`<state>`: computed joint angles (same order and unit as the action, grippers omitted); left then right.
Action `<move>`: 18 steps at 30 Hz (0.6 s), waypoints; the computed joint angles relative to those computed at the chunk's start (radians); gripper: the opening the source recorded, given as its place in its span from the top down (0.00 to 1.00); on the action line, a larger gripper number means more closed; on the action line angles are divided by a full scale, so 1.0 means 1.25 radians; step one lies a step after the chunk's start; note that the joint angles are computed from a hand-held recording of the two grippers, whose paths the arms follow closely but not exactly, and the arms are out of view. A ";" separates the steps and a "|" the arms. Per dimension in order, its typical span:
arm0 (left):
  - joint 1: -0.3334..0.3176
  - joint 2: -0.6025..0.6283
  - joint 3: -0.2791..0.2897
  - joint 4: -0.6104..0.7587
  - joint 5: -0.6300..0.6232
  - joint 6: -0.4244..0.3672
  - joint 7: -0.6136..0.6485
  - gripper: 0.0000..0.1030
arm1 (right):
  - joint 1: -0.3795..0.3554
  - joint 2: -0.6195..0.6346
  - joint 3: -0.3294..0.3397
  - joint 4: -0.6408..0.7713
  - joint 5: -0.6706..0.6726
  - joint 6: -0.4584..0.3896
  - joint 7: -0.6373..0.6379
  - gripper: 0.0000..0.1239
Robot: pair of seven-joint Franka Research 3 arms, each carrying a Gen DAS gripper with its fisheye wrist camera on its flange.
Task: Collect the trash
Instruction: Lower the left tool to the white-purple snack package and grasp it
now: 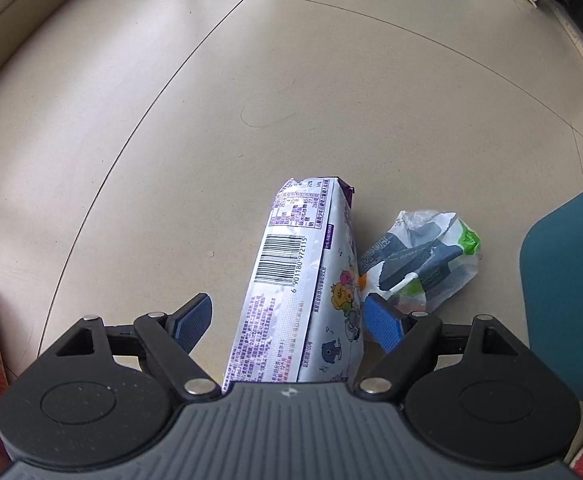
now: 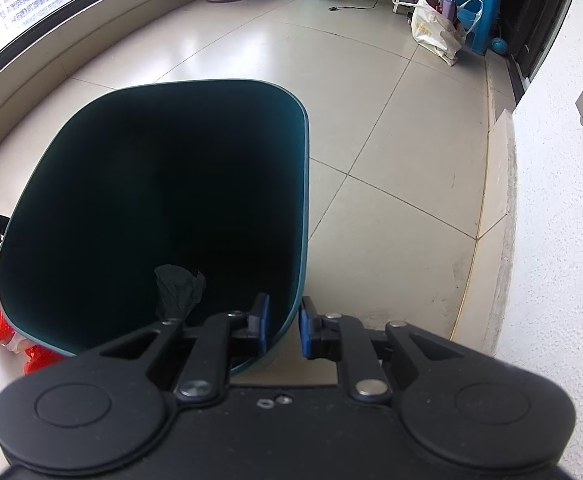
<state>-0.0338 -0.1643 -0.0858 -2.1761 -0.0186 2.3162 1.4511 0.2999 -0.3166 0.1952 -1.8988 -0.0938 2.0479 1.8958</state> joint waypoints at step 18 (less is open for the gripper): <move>-0.003 -0.001 -0.016 -0.039 0.086 0.064 -0.040 0.59 | 0.007 0.017 0.001 0.019 -0.018 -0.015 0.007 0.89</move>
